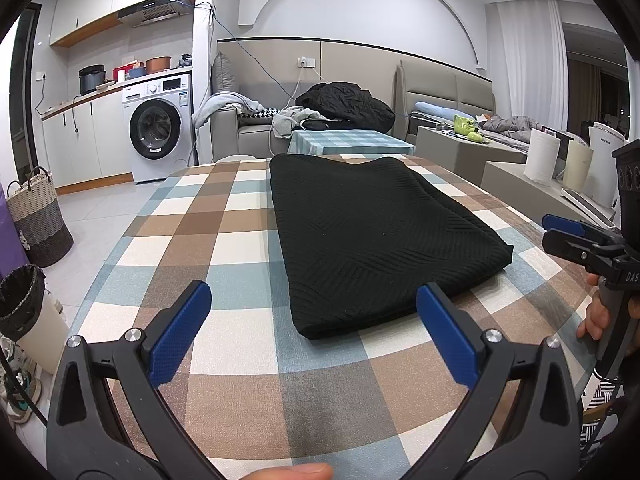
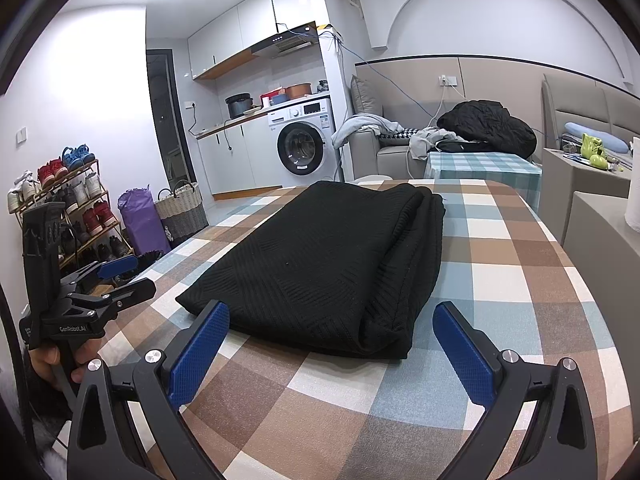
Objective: Fold small clothes
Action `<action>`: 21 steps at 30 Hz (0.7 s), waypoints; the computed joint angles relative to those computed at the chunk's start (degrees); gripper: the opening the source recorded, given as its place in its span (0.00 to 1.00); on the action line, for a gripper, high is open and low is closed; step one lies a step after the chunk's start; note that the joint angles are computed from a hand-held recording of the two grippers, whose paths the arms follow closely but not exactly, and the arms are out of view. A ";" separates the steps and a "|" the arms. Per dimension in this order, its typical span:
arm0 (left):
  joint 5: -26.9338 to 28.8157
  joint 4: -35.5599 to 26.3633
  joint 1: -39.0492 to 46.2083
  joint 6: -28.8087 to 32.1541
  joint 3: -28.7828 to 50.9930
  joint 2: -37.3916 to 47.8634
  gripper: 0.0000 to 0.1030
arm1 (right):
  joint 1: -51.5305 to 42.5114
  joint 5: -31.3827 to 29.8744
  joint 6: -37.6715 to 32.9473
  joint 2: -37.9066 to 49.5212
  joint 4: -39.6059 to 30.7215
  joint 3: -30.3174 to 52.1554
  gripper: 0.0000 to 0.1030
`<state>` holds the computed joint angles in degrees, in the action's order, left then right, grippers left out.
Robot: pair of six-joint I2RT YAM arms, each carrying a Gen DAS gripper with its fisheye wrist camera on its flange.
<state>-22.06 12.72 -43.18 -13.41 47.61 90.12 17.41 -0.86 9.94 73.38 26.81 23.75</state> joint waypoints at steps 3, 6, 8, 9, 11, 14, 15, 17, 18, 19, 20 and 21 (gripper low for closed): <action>0.03 0.14 0.04 0.04 -0.08 0.03 0.99 | 0.04 0.06 0.04 -0.06 -0.10 0.01 1.00; 0.04 0.09 0.05 0.04 -0.04 0.01 0.99 | 0.07 0.10 0.05 -0.07 -0.15 0.05 1.00; 0.08 0.07 0.06 0.02 -0.06 -0.02 0.99 | 0.09 0.12 0.05 -0.10 -0.20 0.06 1.00; 0.07 0.14 0.08 0.03 -0.10 0.02 0.99 | 0.09 0.12 0.05 -0.10 -0.20 0.06 1.00; 0.05 0.13 0.08 0.07 -0.07 0.00 0.99 | 0.11 0.11 0.05 -0.12 -0.23 0.07 1.00; 0.10 0.11 0.10 0.02 -0.08 -0.01 0.99 | 0.13 0.13 0.08 -0.16 -0.32 0.10 1.00; 0.06 0.13 0.08 0.01 -0.09 -0.03 0.99 | 0.13 0.13 0.08 -0.16 -0.32 0.10 1.00; 0.07 0.19 0.08 0.06 -0.09 0.00 0.99 | 0.16 0.18 0.11 -0.18 -0.36 0.11 1.00; 0.03 0.13 0.09 0.06 -0.07 0.01 0.99 | 0.16 0.18 0.11 -0.18 -0.36 0.11 1.00; 0.13 0.32 0.19 0.13 -0.14 0.10 0.99 | 0.17 0.19 0.09 -0.20 -0.40 0.13 1.00; 0.05 0.16 0.12 0.03 -0.11 0.00 0.99 | 0.17 0.19 0.09 -0.20 -0.40 0.13 1.00; 0.08 0.14 0.11 0.02 -0.10 -0.01 0.99 | 0.17 0.19 0.09 -0.20 -0.40 0.13 1.00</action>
